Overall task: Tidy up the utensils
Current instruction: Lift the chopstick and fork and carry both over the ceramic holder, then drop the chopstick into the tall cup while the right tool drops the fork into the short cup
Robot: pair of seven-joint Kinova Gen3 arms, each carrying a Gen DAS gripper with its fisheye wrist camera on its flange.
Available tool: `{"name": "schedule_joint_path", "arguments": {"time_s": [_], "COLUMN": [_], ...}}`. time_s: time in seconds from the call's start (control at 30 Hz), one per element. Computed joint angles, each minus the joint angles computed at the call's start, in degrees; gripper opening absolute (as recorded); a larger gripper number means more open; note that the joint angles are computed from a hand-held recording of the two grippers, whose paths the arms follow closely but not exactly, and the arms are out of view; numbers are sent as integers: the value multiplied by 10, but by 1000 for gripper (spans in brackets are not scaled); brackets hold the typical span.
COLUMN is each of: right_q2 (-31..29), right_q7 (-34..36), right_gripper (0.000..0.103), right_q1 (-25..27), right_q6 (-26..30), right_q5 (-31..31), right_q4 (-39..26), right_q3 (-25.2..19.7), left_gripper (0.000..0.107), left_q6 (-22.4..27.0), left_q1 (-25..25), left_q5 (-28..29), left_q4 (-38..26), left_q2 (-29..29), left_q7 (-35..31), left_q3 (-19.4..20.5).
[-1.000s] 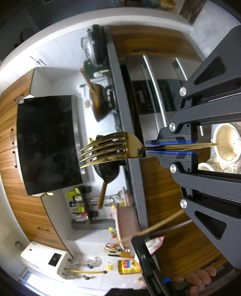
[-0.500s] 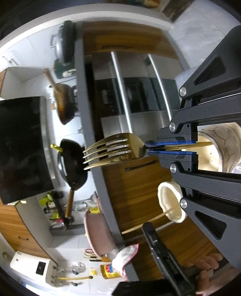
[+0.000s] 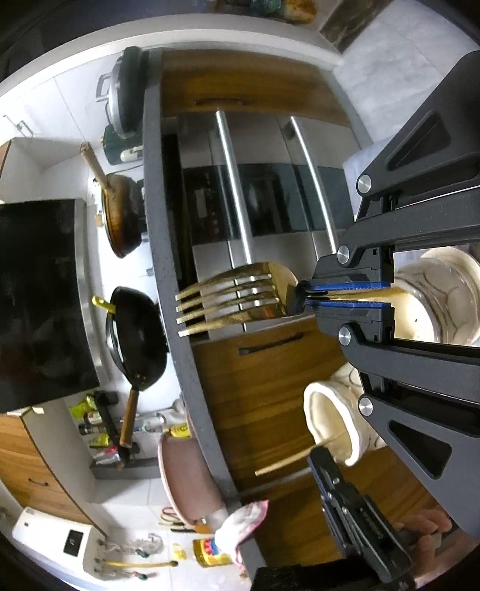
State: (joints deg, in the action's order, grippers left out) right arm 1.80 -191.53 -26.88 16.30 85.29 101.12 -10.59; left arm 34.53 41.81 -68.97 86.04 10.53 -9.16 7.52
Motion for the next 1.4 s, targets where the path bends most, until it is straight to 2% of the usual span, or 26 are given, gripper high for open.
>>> {"name": "schedule_joint_path", "arguments": {"time_s": [0.37,0.4,0.43,0.5,0.53,0.6,0.73,0.8,0.87,1.07,1.13,1.2,1.27,1.4], "right_q2": [6,6,7,8,8,5,0,0,1,1,2,3,3,-7], "right_q7": [76,86,101,127,133,118,79,78,98,125,148,185,203,185], "right_gripper": [9,10,11,18,20,25,41,50,54,80,88,94,95,97], "right_q1": [-2,-2,-1,-1,-1,-8,-6,-5,-3,1,2,2,-3,-10], "right_q6": [5,3,-1,-8,-11,-11,-17,-17,-17,-26,-27,-23,-13,1], "right_q5": [-93,-104,-120,-148,-153,-134,-89,-84,-101,-129,-152,-188,-205,-186], "right_q4": [-11,-13,-14,-16,-17,-13,-5,-3,-6,-6,-8,-12,-12,-1], "right_q3": [8,10,11,14,16,20,18,15,12,15,15,15,15,12], "left_gripper": [8,13,23,35,37,41,59,62,67,84,98,98,98,98], "left_q6": [-3,-4,-4,-8,-8,0,8,9,14,38,54,70,75,95], "left_q1": [-7,-7,-7,-7,-7,-6,-7,-10,-11,-5,0,7,6,13], "left_q5": [-6,-7,-12,-24,-32,-42,-68,-73,-79,-108,-125,-154,-159,-156], "left_q4": [12,14,16,22,25,26,35,37,39,43,45,51,52,47], "left_q2": [-5,-6,-7,-11,-12,-13,-15,-16,-15,-13,-11,-10,-9,-5], "left_q7": [15,18,26,43,52,61,91,99,106,124,140,171,174,154], "left_q3": [2,1,1,1,1,5,12,15,18,25,27,29,34,42]}}
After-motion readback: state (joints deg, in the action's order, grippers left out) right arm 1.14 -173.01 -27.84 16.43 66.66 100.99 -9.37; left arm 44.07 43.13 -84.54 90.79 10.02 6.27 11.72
